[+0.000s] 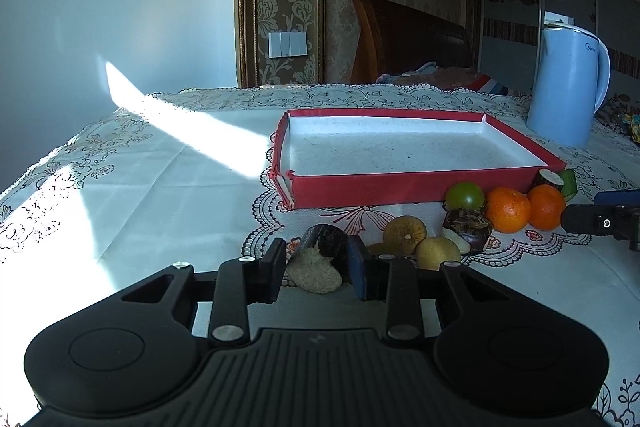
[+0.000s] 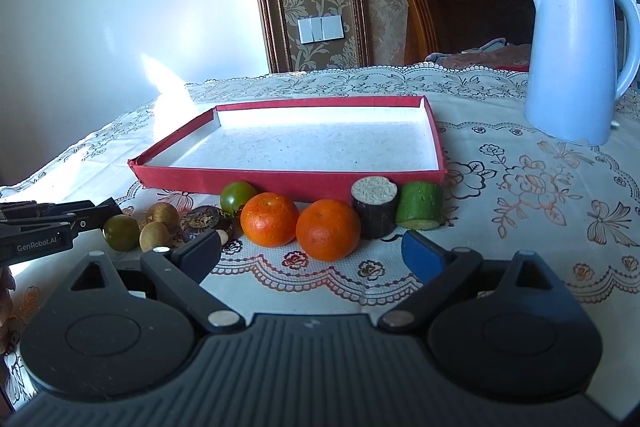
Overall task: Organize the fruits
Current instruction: 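Lift the dark piece with the left tool while the right tool approaches a mandarin orange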
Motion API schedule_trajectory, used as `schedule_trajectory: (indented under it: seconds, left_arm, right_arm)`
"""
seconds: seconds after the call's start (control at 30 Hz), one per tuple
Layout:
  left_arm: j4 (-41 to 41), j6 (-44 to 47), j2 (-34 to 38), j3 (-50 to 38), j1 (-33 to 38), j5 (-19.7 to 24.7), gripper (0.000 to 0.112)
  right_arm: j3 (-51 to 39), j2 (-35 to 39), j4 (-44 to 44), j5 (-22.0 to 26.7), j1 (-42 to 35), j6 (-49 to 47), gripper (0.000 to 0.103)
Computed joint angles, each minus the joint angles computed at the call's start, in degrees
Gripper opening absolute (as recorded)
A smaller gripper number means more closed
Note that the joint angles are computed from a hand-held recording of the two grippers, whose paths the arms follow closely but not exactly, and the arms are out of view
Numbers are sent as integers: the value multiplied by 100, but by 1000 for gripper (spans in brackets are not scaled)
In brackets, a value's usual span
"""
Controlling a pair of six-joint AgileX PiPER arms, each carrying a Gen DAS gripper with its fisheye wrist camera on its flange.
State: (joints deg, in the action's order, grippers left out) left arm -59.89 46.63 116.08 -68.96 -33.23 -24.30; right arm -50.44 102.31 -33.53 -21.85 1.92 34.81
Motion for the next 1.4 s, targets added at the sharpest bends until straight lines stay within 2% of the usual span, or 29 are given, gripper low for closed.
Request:
schedule_trajectory:
  seconds: [0.17,0.23,0.43,0.6,0.67,0.8,0.9,1.0,1.1,1.17,1.27,1.33,1.4]
  left_arm:
    - [373,-377,-108,107,119,269,32]
    - [566,-553,-107,146,111,228,31]
    - [178,-172,-13,-21,68,202,31]
    - [664,-787,-67,112,128,212,30]
    - [760,-958,-97,212,89,36,29]
    - [717,-860,-156,456,-148,-615,29]
    - [596,-659,-254,585,-241,-726,29]
    - [485,-563,-401,745,-221,-656,29]
    - [602,-487,-488,830,-85,-272,29]
    - [748,-619,-431,878,-107,-368,29]
    - [361,-235,-302,752,-142,-339,32]
    - [335,-365,-244,676,-44,-135,32]
    - [567,-671,-290,727,2,-108,32]
  right_arm:
    - [43,-35,11,-36,9,-27,99]
    - [49,-39,57,-47,23,-55,100]
    - [-3,-24,142,37,108,-132,100]
    - [-13,-61,114,99,118,-135,100]
    - [-14,-76,12,102,113,-94,100]
    - [-98,-26,-145,175,116,-42,100]
    - [-214,57,-387,274,113,130,94]
    - [-292,112,-777,302,76,529,93]
    - [-298,131,-853,270,55,619,93]
    - [-312,147,-853,280,52,657,93]
    - [-265,125,-790,217,29,617,93]
    - [-245,118,-809,181,13,618,93]
    - [-242,111,-835,189,14,643,93]
